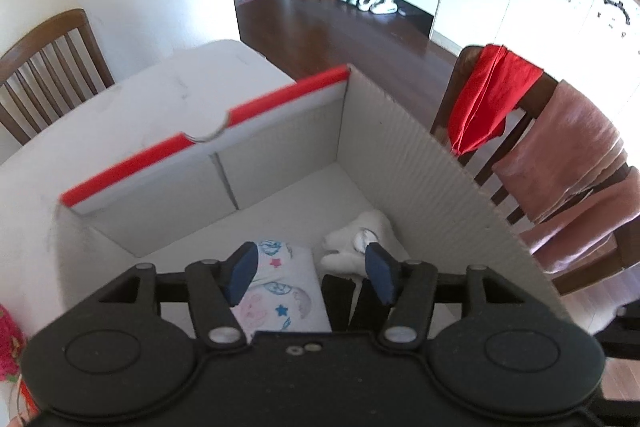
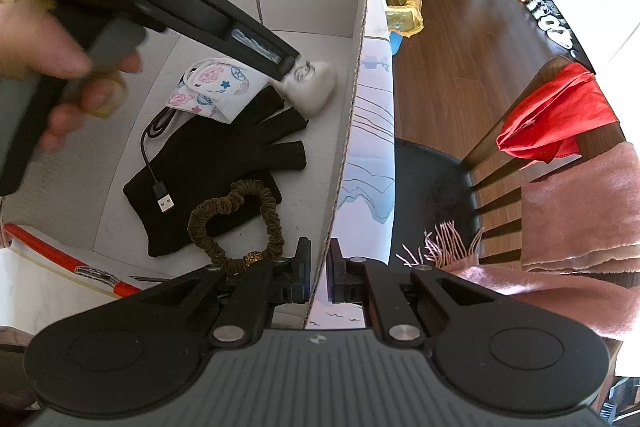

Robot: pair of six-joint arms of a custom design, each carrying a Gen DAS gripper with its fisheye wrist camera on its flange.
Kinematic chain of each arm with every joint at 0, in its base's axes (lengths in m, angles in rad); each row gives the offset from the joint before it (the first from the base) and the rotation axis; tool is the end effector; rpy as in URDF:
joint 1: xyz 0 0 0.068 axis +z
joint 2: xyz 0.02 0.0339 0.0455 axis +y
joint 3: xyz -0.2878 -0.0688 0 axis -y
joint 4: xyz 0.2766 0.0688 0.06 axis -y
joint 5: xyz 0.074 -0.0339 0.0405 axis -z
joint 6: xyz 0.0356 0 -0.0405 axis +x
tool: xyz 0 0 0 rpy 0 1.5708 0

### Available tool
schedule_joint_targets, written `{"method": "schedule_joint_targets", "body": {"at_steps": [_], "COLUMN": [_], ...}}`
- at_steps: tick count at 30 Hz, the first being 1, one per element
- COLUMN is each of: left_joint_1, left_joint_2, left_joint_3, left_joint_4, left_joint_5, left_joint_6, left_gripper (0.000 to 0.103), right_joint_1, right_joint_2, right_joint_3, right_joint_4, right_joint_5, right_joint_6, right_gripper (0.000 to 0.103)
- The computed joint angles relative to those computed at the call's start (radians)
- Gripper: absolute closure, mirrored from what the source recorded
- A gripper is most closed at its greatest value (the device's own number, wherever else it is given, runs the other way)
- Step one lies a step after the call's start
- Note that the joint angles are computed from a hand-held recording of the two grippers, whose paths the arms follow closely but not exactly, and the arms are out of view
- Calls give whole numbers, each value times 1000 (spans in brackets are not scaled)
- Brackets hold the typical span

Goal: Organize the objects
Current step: 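Open the left gripper to drop the white plush and withdraw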

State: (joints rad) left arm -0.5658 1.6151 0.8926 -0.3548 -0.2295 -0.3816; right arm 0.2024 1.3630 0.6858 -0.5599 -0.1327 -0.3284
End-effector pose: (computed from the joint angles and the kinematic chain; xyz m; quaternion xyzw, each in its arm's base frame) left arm 0.2841 -0.1708 0.1674 0.0607 0.9618 -0.0119 0.2666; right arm 0.2435 0.0548 0.1653 -0.2687 0.9466 0.0548 0.1695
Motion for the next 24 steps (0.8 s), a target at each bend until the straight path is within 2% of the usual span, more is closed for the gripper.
{"method": "schedule_joint_targets", "body": {"at_steps": [9,16,22,24], "left_joint_1": [-5,32,93,120], "left_joint_2": [-229,-431,-582,-631], "left_joint_3": [-90,-174,-238,-258], "left_joint_4": [-87,-196,-289,-319], "left_joint_5": [-41,-58,-75,-80], "left_joint_6": [-55,-90,-99,-97], "left_gripper": [41,38,30,23], "right_joint_1": [-17,-16,-19,-21], "right_joint_2": [-16,-25,-30,-34], "right_joint_3": [-9,-13,-12,-13], "right_joint_4": [2,2,-4,-7], "right_joint_5": [-7,0,-1,-3], "right_joint_6": [-15,-12,-8,-9], "right_gripper": [96,96,96,96]}}
